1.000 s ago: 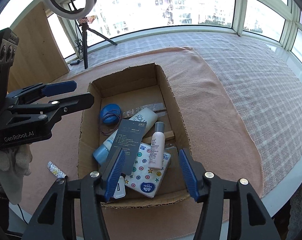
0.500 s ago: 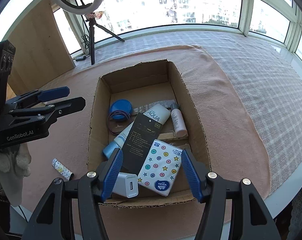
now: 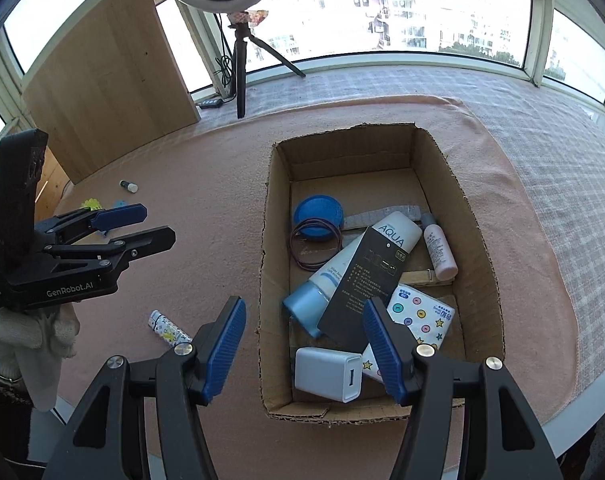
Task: Organize objects
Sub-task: 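Withdraw both tools, left toward the white eraser, right toward the patterned lighter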
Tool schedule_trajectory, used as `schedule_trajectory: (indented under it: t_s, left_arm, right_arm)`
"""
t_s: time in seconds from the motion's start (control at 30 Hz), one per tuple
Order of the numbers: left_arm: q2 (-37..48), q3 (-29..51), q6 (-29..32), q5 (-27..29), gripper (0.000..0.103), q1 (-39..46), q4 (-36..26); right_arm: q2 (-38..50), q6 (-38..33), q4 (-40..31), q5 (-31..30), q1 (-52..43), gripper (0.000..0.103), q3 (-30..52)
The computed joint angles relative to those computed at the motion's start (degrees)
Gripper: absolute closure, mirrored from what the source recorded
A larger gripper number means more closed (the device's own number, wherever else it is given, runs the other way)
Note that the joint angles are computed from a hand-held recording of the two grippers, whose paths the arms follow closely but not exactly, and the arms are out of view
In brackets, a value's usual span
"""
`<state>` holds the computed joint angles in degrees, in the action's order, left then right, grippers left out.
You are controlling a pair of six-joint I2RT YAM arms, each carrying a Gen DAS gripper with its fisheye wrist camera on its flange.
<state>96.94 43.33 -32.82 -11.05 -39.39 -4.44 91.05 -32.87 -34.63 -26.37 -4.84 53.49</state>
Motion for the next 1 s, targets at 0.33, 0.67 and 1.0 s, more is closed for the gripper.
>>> schedule_trajectory:
  t_s: [0.33, 0.67, 1.0]
  left_arm:
    - [-8.7, -13.44, -1.58, 1.68, 0.032, 5.84, 1.87]
    - [-8.41, -14.33, 8.51, 7.48, 0.033, 27.75, 2.01]
    - [7.1, -3.86, 17.17, 14.35, 0.056, 44.58, 0.87]
  right_arm:
    - [-2.76, 3.93, 1.64, 0.4, 12.98, 0.046, -5.38]
    - [-3.93, 10.19, 4.79, 2.25, 22.41, 0.046, -9.08]
    - [-3.43, 11.96, 5.07, 2.59, 21.52, 0.046, -9.62]
